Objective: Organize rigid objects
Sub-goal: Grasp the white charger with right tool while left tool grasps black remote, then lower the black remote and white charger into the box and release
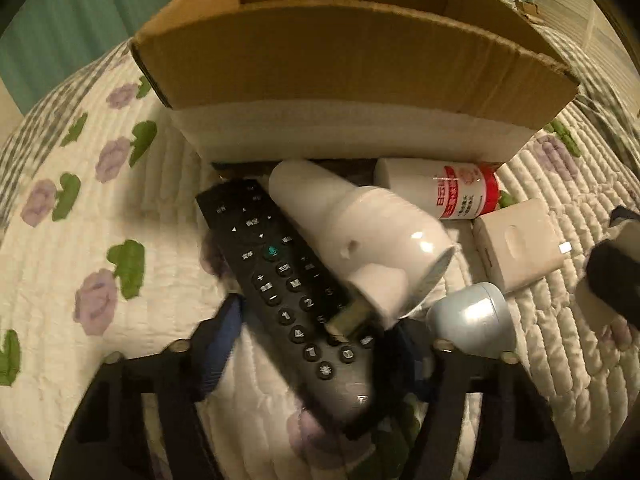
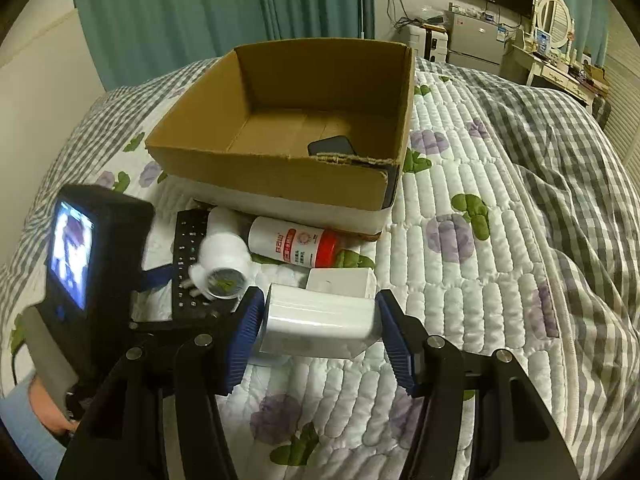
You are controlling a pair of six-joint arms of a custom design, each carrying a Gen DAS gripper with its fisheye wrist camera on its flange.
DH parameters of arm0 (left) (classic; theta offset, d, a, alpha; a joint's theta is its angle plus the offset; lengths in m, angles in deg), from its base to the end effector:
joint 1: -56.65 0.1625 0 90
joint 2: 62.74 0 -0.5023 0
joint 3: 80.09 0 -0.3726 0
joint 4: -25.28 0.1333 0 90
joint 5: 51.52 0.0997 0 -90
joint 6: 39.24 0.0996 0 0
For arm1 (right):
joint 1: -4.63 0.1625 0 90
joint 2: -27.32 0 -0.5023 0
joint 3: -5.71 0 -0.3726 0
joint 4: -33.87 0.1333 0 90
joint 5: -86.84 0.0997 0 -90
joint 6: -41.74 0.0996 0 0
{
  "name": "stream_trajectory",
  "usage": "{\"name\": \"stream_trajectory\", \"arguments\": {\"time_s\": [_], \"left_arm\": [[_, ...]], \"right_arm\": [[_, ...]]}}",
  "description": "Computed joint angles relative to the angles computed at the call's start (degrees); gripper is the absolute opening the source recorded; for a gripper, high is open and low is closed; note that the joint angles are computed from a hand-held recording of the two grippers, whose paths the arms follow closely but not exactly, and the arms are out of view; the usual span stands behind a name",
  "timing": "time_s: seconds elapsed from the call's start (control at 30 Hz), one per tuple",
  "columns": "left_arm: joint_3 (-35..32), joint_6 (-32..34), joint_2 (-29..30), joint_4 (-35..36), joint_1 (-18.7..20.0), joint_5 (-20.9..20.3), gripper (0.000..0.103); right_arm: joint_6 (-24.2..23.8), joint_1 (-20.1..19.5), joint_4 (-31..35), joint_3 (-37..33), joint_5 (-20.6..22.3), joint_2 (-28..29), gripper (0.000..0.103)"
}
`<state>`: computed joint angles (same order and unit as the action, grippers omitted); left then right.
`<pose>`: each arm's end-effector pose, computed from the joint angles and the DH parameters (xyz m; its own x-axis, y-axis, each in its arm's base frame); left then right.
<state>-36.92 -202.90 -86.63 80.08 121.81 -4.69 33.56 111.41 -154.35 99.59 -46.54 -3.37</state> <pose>-0.1260 -0.7516 0.1457 -0.5971 0.3761 -0.7085 0.5960 0.7991 -0.0781 0.2709 -0.6737 0.0843 -0.7678 0.0544 0.6384 -0.3492 0.7999 -0.4881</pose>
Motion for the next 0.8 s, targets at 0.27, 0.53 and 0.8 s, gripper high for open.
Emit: {"name": "stream_trajectory", "arguments": {"time_s": [0.27,0.53,0.8], "left_arm": [[7.21,-0.23,-6.51,-0.73,0.59,3.42,0.030],[15.95,0.46,-12.64,-6.17,-0.57,2.82,0.021],[18.21,2.26,-16.77,-10.30,-2.80,2.93,0.020]], "right_arm": [[-1.01,0.50,-1.24,-0.22,-1.44,0.59,0.057],[-1.97,1.84,-3.19,0.30,-2.89,0.76,0.057],[-3.58,3.58,-4.54,0.24,-3.70,0.60,0.057]]}}
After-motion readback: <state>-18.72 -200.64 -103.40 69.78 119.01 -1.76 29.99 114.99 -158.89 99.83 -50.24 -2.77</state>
